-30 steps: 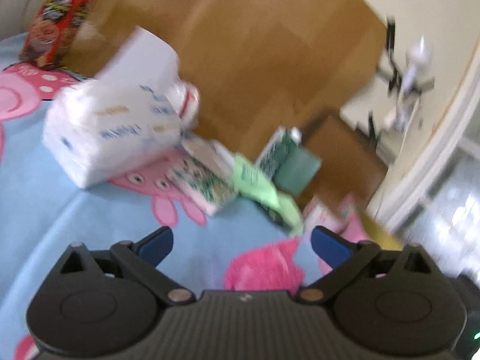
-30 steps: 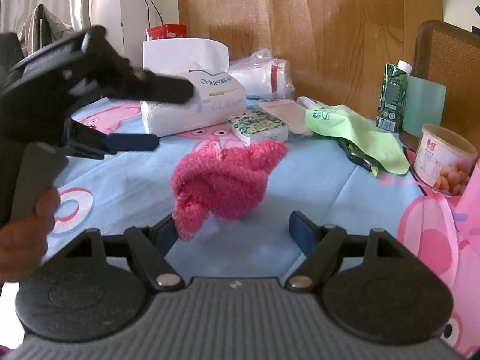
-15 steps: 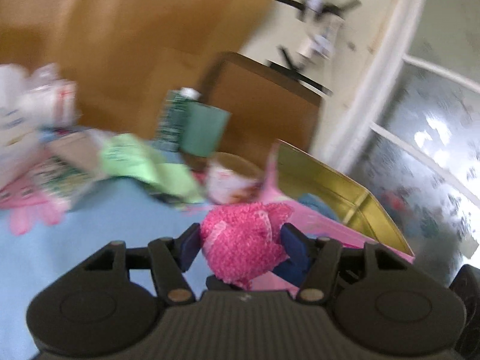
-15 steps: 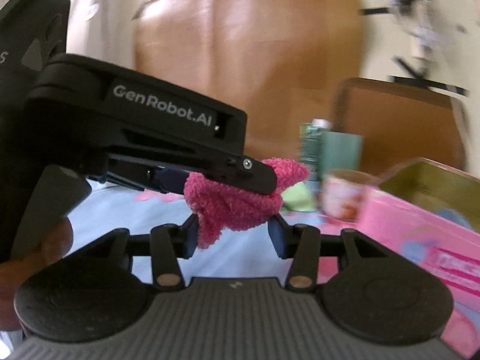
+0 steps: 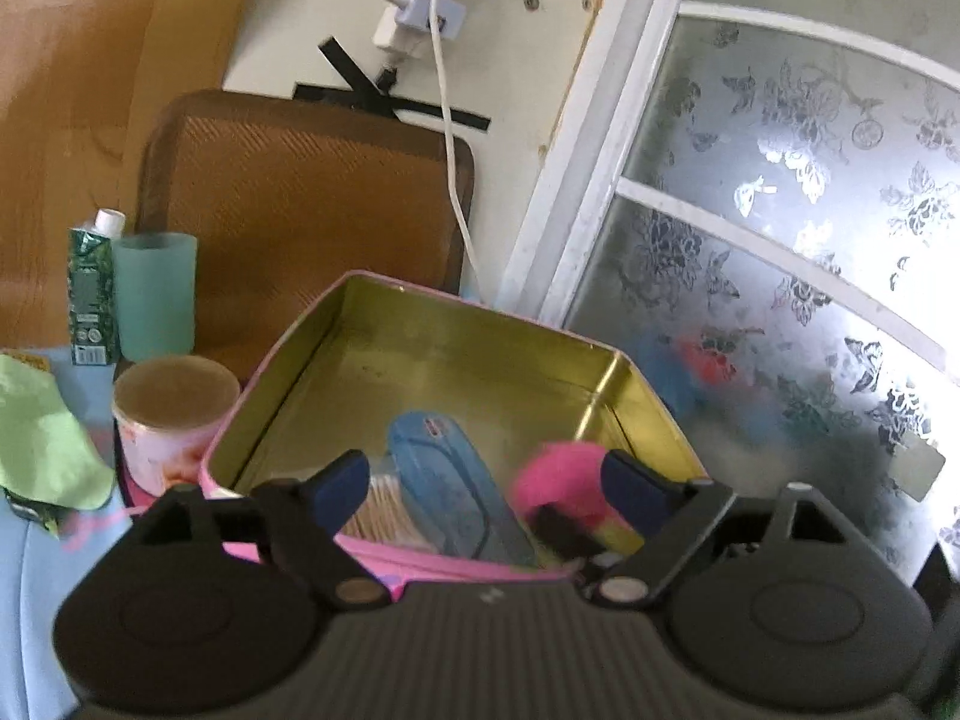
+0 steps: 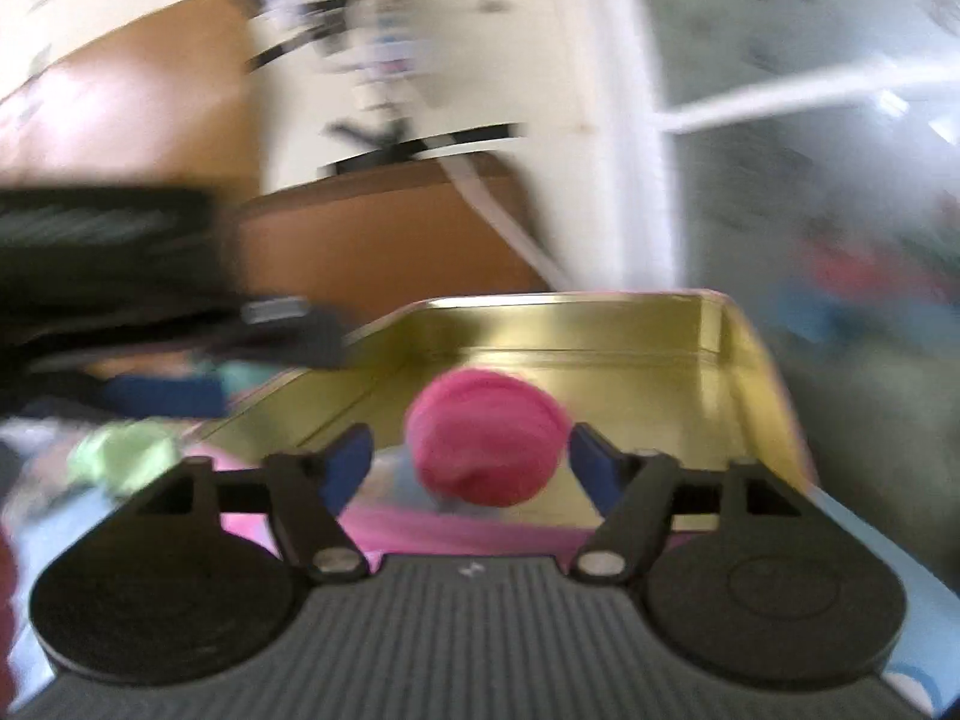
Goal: Organize soft objects
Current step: 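Release the pink fuzzy toy into the pink tin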
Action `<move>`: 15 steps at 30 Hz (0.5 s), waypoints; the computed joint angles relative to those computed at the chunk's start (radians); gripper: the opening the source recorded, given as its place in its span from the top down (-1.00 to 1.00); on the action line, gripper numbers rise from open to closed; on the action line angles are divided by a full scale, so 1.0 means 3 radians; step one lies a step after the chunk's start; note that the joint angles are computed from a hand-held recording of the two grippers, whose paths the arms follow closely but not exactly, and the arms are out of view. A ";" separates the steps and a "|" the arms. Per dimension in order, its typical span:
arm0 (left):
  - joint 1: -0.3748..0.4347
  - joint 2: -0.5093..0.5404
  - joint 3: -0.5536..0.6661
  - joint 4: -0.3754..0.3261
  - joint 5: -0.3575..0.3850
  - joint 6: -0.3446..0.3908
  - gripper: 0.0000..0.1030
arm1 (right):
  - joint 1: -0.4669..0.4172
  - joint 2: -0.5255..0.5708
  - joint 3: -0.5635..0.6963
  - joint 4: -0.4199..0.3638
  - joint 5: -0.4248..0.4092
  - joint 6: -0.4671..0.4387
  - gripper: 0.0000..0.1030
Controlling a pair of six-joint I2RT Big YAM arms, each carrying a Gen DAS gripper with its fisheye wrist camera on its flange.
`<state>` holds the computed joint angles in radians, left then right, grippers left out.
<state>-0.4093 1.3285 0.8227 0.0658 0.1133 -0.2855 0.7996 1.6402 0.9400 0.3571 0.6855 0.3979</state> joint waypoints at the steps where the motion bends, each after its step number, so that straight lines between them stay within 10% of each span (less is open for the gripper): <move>1: 0.0028 -0.0039 -0.0053 0.0036 -0.0031 -0.0001 -0.85 | -0.0027 -0.0011 -0.0043 0.0059 0.0009 0.0037 -0.52; 11: 0.1036 -0.0599 -0.0812 0.0162 -0.0296 -0.0087 -0.85 | 0.0293 0.0272 0.0097 0.0661 -0.0157 -0.0503 -0.49; 15: 0.1482 -0.0723 -0.1021 0.0093 -0.0770 0.0082 -0.85 | 0.0401 0.0470 0.0480 0.0264 -0.0838 -0.0751 0.08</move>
<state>0.0351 1.1115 0.5164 0.0936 -0.1177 -0.2608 0.9198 1.7813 1.0841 0.4363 0.4341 0.1727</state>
